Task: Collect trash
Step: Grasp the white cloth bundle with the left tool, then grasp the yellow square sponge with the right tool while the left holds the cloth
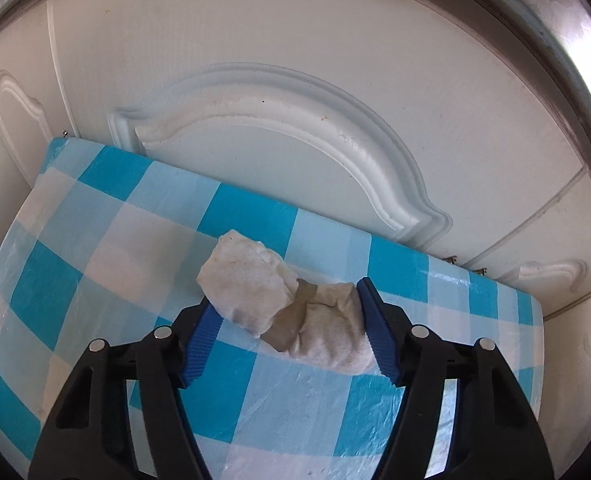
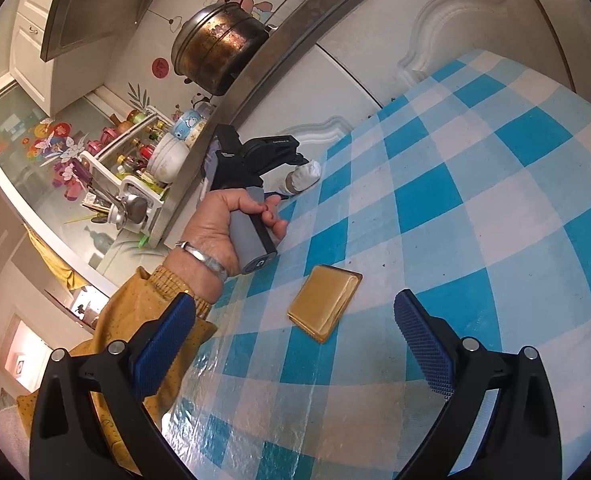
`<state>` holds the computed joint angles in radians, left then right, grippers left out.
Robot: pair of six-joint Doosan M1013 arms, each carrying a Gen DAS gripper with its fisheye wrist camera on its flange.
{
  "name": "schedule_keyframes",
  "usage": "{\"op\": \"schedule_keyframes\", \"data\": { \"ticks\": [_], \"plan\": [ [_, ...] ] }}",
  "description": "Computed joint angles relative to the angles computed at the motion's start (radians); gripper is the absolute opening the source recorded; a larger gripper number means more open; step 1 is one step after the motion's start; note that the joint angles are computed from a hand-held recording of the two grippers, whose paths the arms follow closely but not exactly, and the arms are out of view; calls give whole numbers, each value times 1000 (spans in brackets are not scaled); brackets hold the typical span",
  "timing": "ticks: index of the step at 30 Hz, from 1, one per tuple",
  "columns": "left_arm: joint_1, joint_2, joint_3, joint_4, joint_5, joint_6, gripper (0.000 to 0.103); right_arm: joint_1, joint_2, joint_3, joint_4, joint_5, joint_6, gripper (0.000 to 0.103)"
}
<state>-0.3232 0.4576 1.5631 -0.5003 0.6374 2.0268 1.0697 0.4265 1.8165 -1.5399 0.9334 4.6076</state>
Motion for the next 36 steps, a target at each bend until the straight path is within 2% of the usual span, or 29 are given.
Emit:
{"op": "schedule_keyframes", "data": {
  "ticks": [6,13,16,22,29,36],
  "plan": [
    [30,-24,25,-65,49,144,62,-20,6,-22,95,-65,-110,98],
    [82,-69,90,-136,90,302,61,-41,26,-87,280,-103,-392,98],
    [120,-90,146,-192,102,405,61,-54,36,-114,362,-116,-526,98],
    [207,-110,216,-270,160,560,61,-76,57,-171,495,-79,-761,98],
    [267,-149,272,-306,187,677,61,-100,99,-257,639,5,-1015,98],
    [303,-188,323,-328,158,779,61,-119,118,-290,713,47,-1099,97]
  ]
}}
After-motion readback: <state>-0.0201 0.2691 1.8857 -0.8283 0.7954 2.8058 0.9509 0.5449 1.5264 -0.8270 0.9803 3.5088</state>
